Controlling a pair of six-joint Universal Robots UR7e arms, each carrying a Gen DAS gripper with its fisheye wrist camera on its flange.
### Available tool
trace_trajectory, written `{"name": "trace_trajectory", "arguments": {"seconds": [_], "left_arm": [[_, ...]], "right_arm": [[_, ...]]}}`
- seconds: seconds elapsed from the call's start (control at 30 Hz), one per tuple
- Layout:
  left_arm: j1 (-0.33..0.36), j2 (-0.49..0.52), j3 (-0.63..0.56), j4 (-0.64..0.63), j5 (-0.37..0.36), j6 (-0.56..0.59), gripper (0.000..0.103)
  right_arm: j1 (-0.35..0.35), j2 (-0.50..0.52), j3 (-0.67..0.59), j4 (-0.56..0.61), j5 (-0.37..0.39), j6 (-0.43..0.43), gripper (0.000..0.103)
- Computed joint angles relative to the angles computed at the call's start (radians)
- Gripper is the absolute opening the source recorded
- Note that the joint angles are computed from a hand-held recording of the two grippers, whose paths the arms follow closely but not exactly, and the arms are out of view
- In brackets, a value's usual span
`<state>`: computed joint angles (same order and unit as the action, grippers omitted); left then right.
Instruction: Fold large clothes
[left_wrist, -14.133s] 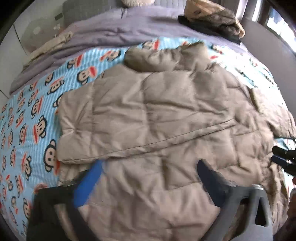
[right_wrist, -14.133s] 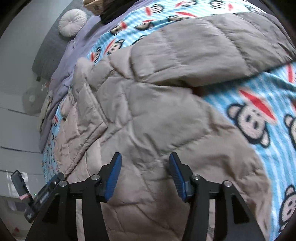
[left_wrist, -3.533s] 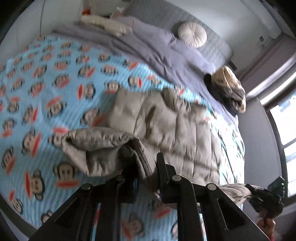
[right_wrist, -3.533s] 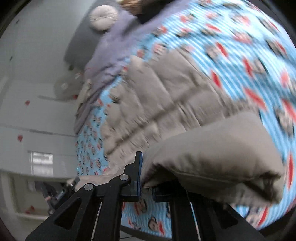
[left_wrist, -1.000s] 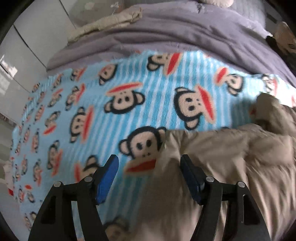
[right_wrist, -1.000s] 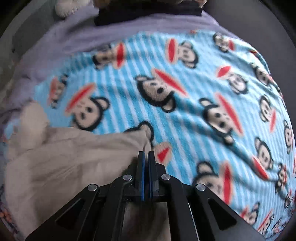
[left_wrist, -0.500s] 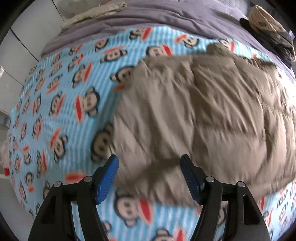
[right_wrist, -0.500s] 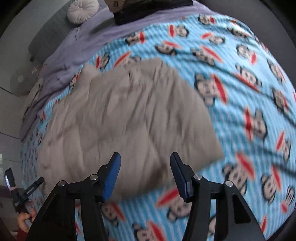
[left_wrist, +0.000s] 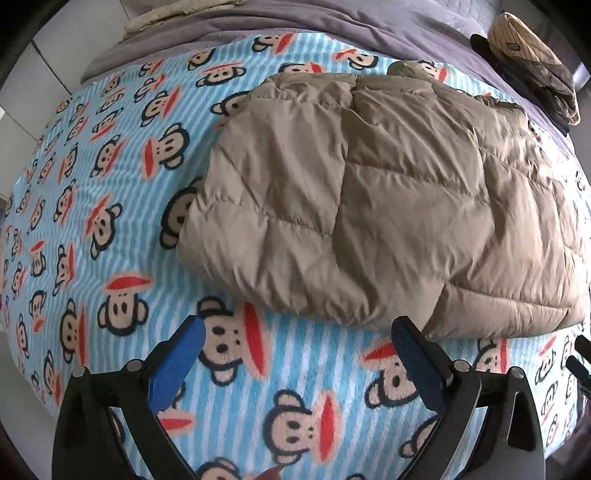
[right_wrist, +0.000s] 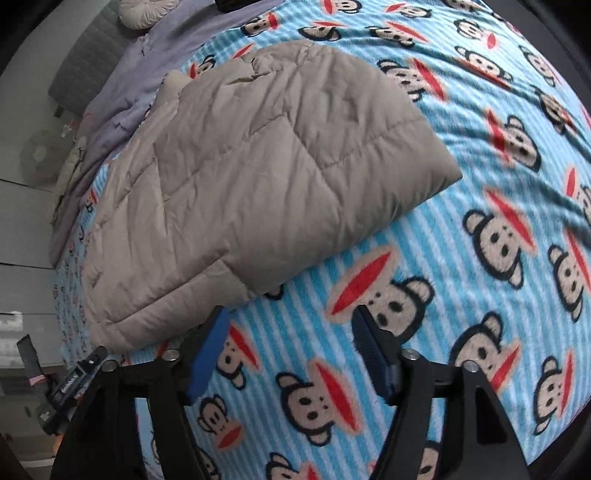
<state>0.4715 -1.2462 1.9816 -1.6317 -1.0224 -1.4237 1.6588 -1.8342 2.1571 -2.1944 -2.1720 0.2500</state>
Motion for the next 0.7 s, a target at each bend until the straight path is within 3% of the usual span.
{"name": "trace_trajectory", "arguments": {"seconds": [0.1, 0.17, 0.2, 0.37, 0.53, 0.7], "left_arm": [[-0.006, -0.004, 0.003, -0.006, -0.009, -0.005, 0.101], [-0.008, -0.007, 0.005, -0.01, -0.015, -0.006, 0.101], [-0.009, -0.009, 0.008, -0.012, -0.018, -0.009, 0.101], [-0.006, -0.038, 0.047, -0.07, -0.051, -0.01, 0.102], [0.009, -0.073, 0.082, -0.101, -0.101, -0.032, 0.102], [0.017, -0.082, 0.1, -0.103, -0.106, -0.046, 0.102]], "right_arm": [[-0.015, -0.016, 0.014, -0.009, 0.05, -0.004, 0.084], [-0.022, -0.024, 0.025, -0.018, 0.069, -0.005, 0.1], [-0.024, -0.025, 0.031, -0.026, 0.078, -0.007, 0.103], [-0.039, -0.04, 0.058, -0.049, 0.136, -0.005, 0.103], [-0.107, -0.053, 0.043, 0.029, 0.265, 0.024, 0.103], [-0.136, -0.074, 0.062, 0.021, 0.281, 0.042, 0.103]]}}
